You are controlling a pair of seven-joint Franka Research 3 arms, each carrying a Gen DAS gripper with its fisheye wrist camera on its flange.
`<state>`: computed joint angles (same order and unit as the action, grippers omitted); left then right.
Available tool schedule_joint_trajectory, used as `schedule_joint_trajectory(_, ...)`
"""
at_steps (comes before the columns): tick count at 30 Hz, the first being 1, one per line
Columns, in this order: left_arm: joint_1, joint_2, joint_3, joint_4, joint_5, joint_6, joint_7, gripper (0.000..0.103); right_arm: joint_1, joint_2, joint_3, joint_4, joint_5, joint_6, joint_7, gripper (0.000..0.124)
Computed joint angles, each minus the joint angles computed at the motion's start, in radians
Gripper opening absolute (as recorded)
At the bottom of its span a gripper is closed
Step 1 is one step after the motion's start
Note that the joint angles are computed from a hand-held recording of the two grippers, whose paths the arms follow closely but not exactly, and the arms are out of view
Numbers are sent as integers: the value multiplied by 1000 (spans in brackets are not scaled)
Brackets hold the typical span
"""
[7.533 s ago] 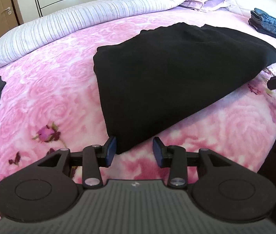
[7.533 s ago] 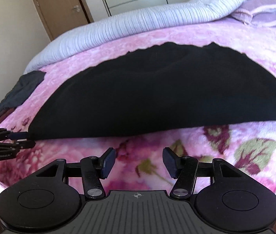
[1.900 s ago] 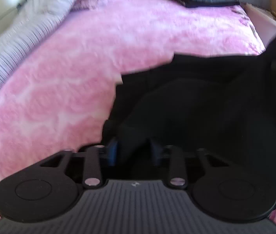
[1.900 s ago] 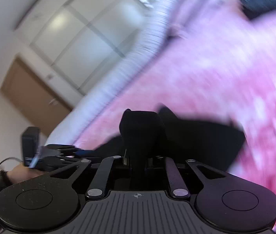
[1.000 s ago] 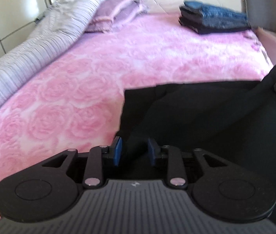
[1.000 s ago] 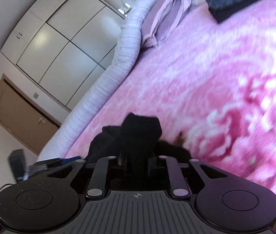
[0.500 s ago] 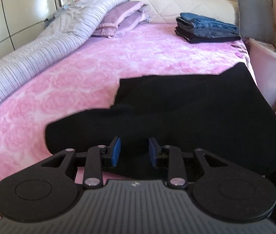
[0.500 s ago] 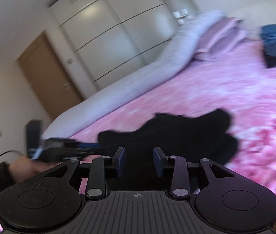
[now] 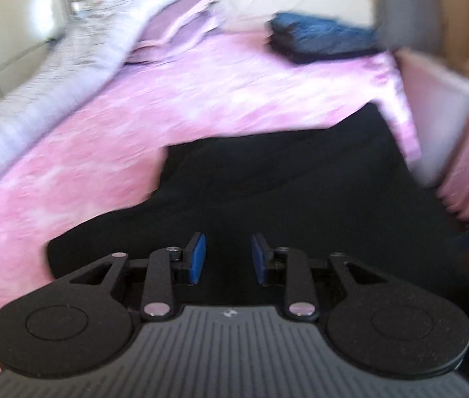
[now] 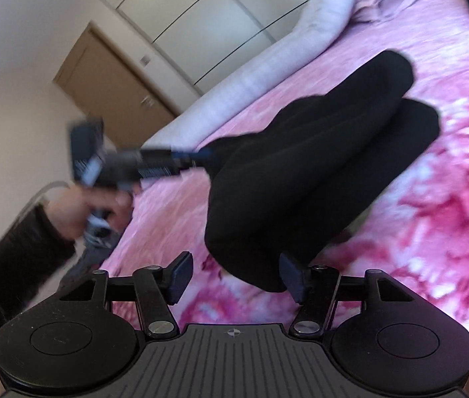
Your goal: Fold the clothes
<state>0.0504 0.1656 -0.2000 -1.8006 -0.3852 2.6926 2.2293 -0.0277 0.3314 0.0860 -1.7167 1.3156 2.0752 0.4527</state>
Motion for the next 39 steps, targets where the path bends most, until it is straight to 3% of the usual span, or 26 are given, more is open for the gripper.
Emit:
schedule_joint_trajectory(3,-2,33,-32,85,-56,-162,91,26,-2,50,17,51,19,-32,-15,65)
schedule_joint_trajectory(6,-51,112,-28,180,74,-276,77,26,-16,89,37,82,61,-67,-17,66)
schedule_joint_trajectory(8,-72,158,-28,229,134,-326,57,26,-22,139,39,144,3,-155,75,66)
schedule_joint_trajectory(9,-73,167,-32,235,140,-328,56,26,-21,161,41,171,-39,-193,109,66)
schedule_joint_trajectory(14,-63,187,-46,248,137,-336,41,28,-26,187,59,189,-79,-198,110,65)
schedule_joint_trajectory(21,-26,147,-68,179,51,-252,77,29,-57,113,42,130,-94,-217,134,66)
schedule_joint_trajectory(26,16,56,-53,55,-79,-87,163,29,-67,28,5,30,60,-22,78,66)
schedule_joint_trajectory(28,16,45,-11,27,-61,-5,80,28,-57,37,0,48,121,83,73,66)
schedule_joint_trajectory(31,11,64,59,24,59,70,-144,26,-37,101,13,148,151,195,67,67)
schedule_joint_trajectory(32,13,77,75,27,97,75,-210,26,-24,130,21,189,148,241,86,67)
schedule_joint_trajectory(33,21,91,83,36,121,69,-256,33,-12,161,30,234,138,288,112,68)
schedule_joint_trajectory(36,77,131,38,59,102,42,-241,36,31,274,32,382,34,388,331,67)
schedule_joint_trajectory(37,82,136,32,63,113,45,-246,36,43,310,25,431,-16,396,422,44)
schedule_joint_trajectory(38,85,141,26,67,125,48,-252,36,33,330,31,459,-35,384,443,11)
schedule_joint_trajectory(39,88,145,22,72,137,49,-255,36,17,325,54,457,-21,399,395,11)
